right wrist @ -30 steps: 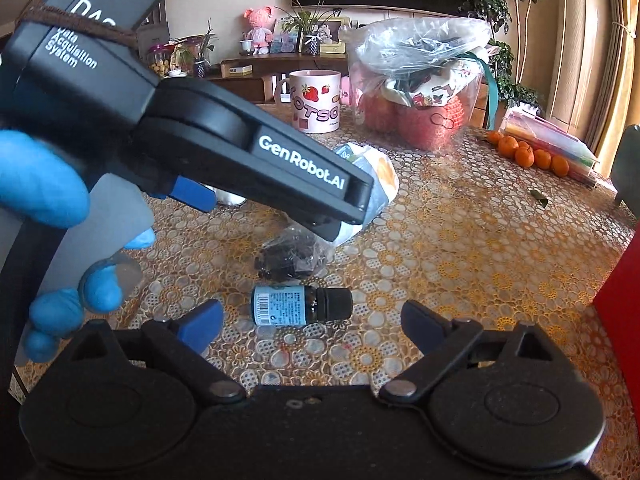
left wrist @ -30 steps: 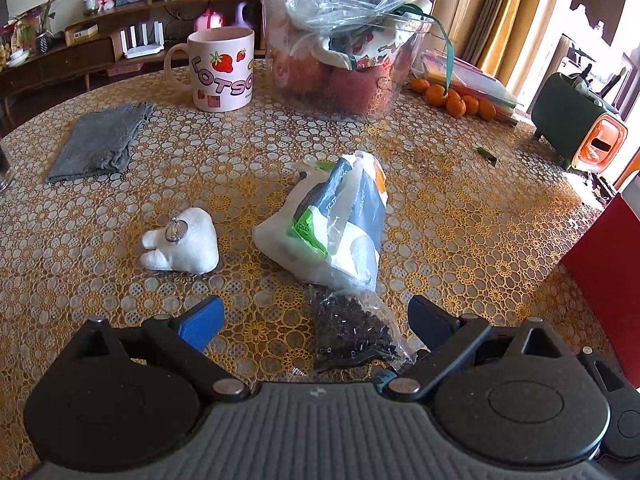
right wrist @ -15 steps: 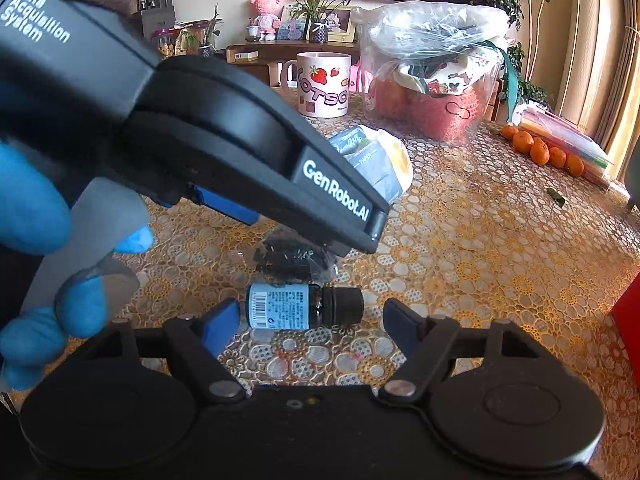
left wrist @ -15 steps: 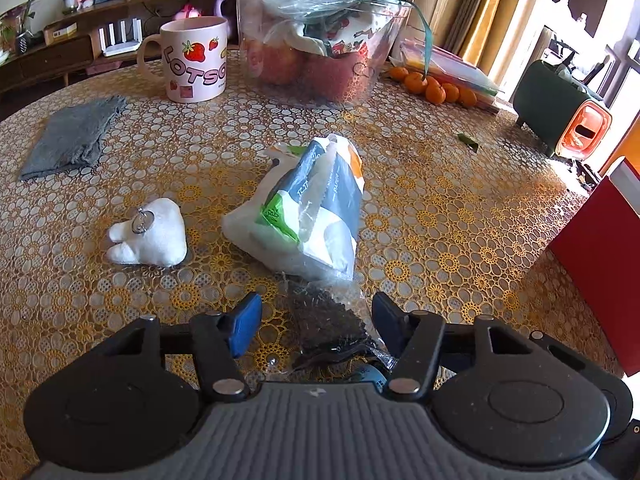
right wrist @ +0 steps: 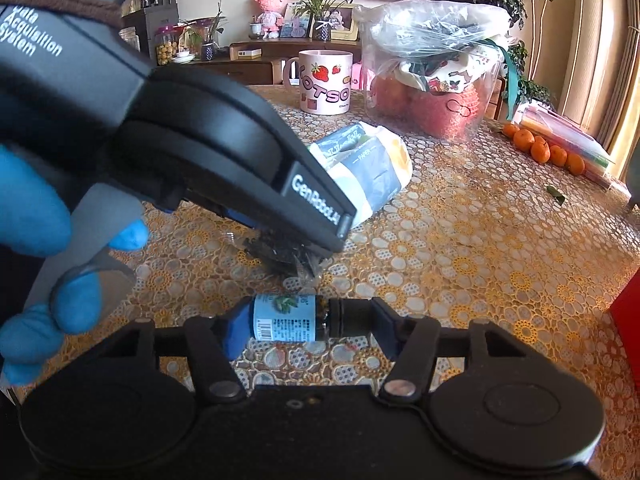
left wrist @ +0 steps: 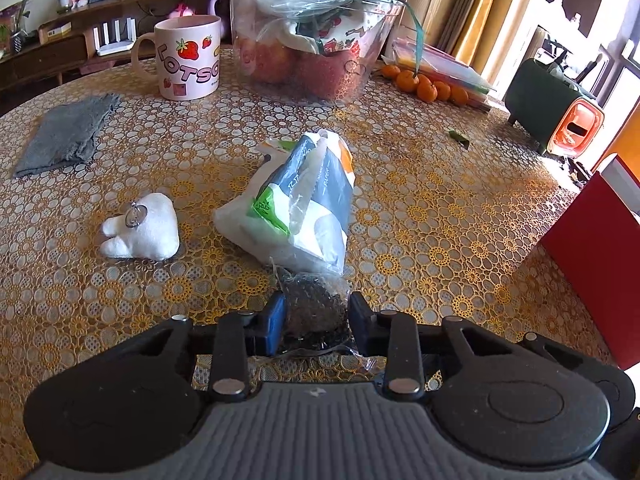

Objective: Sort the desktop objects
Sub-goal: 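Close left tool on black item in clear bag while right tool grasps blue-labelled bottle, then carry black bag in left tool while right tool carries bottle to box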

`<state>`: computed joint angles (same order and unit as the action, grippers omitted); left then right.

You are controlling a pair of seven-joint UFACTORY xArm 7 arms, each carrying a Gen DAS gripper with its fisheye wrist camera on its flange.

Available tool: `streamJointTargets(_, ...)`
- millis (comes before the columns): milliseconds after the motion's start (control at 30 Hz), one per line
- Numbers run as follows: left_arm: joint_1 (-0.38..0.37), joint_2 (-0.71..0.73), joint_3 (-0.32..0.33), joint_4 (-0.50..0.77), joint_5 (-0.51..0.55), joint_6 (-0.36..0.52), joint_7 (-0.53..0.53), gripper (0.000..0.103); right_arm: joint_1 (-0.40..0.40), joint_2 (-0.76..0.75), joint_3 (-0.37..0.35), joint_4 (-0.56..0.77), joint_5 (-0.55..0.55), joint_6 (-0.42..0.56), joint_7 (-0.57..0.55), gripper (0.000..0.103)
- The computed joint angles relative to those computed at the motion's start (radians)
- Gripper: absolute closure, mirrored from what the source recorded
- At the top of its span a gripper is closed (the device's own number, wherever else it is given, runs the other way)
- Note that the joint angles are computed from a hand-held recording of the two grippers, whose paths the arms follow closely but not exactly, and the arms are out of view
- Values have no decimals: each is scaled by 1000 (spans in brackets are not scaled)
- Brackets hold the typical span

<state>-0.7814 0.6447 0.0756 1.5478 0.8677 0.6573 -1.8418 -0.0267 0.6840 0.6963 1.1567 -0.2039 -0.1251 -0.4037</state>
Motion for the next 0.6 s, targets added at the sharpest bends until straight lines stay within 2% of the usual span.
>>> streamJointTargets(333,-26,-7,-9,22,11,42,-16,71,-82,-44,1,-55,-25,-33,33,43)
streamJointTargets(600,-63,12,-23,94,13,91,4,71,-225,-80,81,-106,-80,-44,84,42)
